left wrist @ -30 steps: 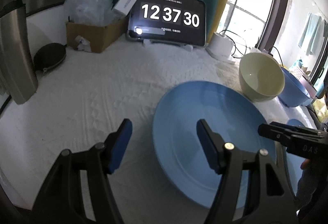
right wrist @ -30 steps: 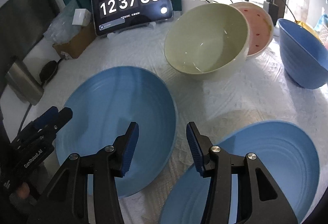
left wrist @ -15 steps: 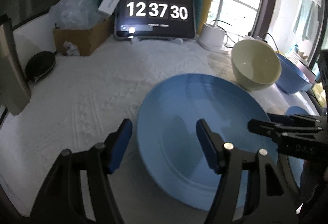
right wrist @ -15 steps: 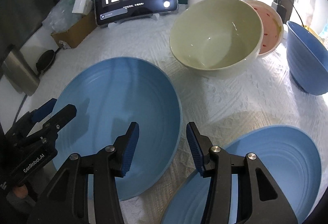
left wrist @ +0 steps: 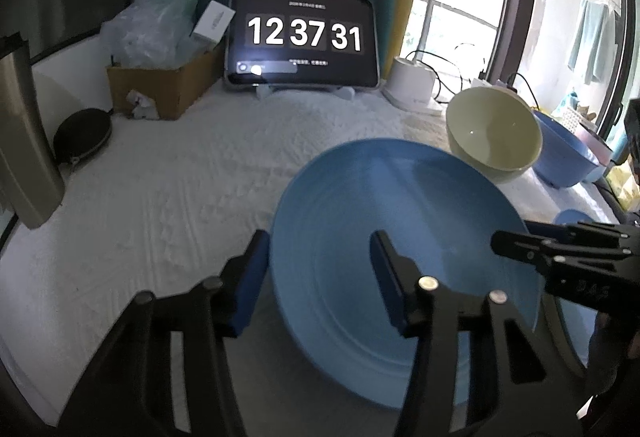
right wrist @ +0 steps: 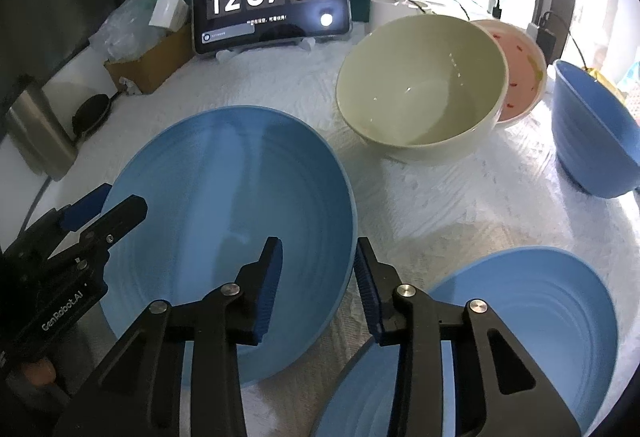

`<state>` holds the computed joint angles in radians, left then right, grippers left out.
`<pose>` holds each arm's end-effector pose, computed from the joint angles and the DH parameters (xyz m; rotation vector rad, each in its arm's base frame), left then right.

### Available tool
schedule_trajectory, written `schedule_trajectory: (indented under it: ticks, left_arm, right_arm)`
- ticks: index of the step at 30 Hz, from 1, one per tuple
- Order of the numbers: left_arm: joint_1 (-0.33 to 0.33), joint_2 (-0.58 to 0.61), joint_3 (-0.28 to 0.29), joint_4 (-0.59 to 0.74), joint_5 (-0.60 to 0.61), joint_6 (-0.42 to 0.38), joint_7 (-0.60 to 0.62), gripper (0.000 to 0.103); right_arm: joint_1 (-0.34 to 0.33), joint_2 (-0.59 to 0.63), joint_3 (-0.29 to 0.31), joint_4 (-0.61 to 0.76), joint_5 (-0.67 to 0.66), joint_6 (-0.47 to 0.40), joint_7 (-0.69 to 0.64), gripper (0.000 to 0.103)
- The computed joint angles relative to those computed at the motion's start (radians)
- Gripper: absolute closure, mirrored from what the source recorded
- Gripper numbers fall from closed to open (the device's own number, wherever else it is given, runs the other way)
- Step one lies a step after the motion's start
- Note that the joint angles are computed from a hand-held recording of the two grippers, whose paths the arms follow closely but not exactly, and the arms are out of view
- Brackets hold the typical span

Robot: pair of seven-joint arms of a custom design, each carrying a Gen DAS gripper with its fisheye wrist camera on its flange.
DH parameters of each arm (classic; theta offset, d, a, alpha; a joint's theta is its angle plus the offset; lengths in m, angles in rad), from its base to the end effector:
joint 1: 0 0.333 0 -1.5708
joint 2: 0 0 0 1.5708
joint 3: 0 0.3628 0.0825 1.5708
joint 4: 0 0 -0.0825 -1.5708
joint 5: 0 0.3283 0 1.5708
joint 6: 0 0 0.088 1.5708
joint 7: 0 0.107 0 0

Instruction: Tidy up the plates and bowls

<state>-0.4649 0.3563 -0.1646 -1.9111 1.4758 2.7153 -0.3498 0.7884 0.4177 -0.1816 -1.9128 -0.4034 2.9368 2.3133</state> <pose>0.4813 -0.3810 0.4182 -1.7744 1.6892 -0.9239 0.5067 0.4029 0.4252 -2.0325 1.5411 -0.4335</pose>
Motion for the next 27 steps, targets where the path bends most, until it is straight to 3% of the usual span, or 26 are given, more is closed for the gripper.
schedule_trajectory:
  ticks: [7, 13, 22, 27]
  left_arm:
    - [0.009, -0.017, -0.003, -0.016, 0.103, 0.028, -0.092, 0.051]
    - [0.013, -0.019, -0.021, -0.015, 0.062, 0.006, -0.045, 0.051]
    - [-0.013, -0.038, -0.03, -0.002, 0.058, -0.019, -0.028, 0.051]
    - [-0.025, -0.048, -0.037, 0.01, 0.063, -0.035, -0.023, 0.051]
  right_arm:
    - [0.057, -0.032, -0.069, -0.047, -0.055, 0.055, 0.064, 0.064]
    - [0.078, -0.068, -0.105, -0.11, -0.072, 0.149, 0.09, 0.064]
    - [0.235, -0.089, -0.294, -0.173, -0.074, 0.234, 0.145, 0.064]
    - [0.36, -0.102, -0.435, -0.22, -0.046, 0.284, 0.15, 0.064]
